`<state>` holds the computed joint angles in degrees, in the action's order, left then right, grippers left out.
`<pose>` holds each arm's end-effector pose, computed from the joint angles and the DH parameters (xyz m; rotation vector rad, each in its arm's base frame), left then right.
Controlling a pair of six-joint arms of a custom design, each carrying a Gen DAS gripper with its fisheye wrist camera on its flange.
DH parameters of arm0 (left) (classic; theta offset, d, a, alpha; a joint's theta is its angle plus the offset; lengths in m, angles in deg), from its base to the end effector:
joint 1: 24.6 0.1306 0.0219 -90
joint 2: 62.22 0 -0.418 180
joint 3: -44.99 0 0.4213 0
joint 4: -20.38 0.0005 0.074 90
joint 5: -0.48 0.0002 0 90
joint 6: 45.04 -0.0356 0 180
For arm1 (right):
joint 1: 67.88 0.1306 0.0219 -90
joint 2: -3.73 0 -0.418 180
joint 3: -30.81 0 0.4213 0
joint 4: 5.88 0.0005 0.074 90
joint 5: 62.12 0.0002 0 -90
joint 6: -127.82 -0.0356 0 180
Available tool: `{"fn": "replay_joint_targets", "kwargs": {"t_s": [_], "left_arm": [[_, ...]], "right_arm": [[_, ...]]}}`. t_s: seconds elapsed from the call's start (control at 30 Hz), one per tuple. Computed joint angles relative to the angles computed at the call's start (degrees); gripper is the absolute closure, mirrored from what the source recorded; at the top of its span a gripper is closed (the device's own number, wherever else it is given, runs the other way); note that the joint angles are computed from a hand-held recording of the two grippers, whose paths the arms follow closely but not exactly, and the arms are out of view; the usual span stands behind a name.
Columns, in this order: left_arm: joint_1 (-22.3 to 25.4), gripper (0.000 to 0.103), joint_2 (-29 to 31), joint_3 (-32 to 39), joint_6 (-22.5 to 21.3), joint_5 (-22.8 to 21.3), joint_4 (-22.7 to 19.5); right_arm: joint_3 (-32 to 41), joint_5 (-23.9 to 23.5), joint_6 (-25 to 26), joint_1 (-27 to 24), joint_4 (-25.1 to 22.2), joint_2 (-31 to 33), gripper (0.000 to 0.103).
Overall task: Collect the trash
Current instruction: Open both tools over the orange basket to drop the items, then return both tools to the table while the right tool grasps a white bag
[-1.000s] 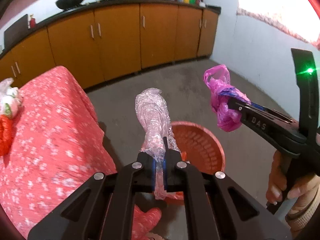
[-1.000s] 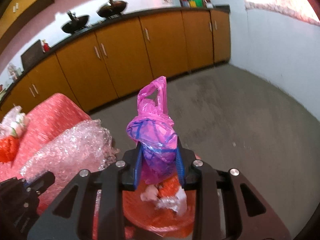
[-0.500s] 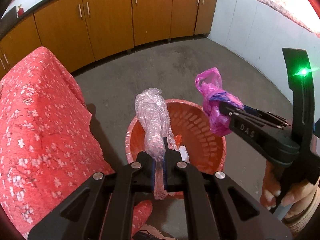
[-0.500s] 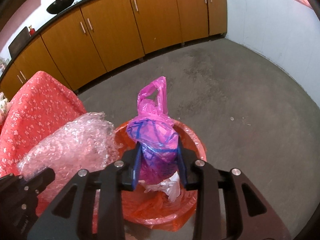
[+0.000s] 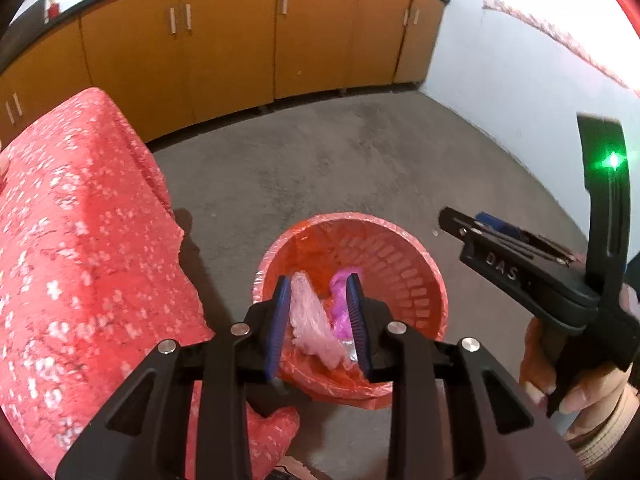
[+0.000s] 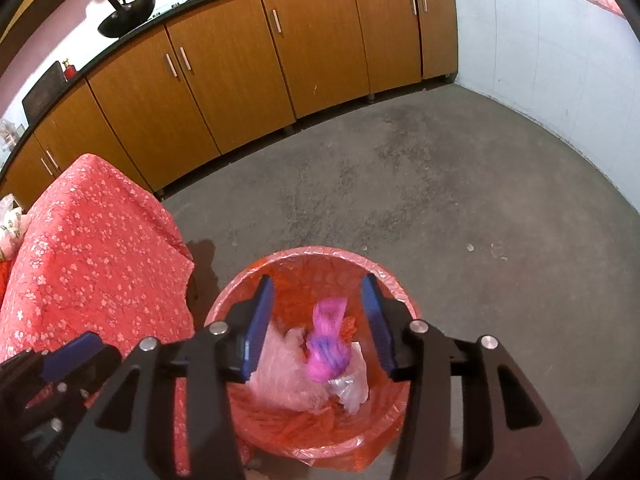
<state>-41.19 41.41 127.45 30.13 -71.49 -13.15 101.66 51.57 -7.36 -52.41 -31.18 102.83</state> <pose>0.5482 -0.1753 0.2965 0.7990 2.3742 -0.4091 0.5073 0.1250 0.2581 0.7734 2.2710 -0.0354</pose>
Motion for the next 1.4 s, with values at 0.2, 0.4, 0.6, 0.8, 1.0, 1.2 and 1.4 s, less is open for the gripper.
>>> {"fn": "replay_joint_targets", "kwargs": {"t_s": [0.2, 0.4, 0.6, 0.8, 1.0, 1.2, 1.4], "left_arm": [[3.03, 0.073, -3.34, -1.61, 1.75, 2.46, 1.28], [9.06, 0.073, -6.17, -1.69, 3.22, 6.19, 1.53], [16.94, 0.072, -8.98, -1.92, 2.83, 7.79, 4.59], [25.87, 0.065, -8.99, -0.77, 3.27, 4.94, 11.64], [32.61, 0.06, -3.91, 4.77, 6.65, -0.44, 14.0], [35.44, 0.049, 0.07, 7.94, 9.28, -3.0, 15.53], [36.38, 0.043, 3.15, 10.7, 10.06, -2.29, 15.62]], "right_arm": [[1.25, 1.94, 0.88, 1.51, -1.03, -1.0, 0.054], [7.02, 3.19, 5.17, 4.89, -2.16, 0.11, 0.054], [17.34, 1.67, 11.13, 9.58, -2.37, 4.14, 0.054], [30.71, -3.02, 16.31, 14.61, -2.41, 11.42, 0.054], [47.03, -5.84, 21.0, 18.91, -5.98, 22.07, 0.054], [62.61, -5.86, 23.16, 20.47, -12.03, 32.42, 0.054], [75.86, -3.86, 25.9, 20.92, -19.04, 40.48, 0.054]]}}
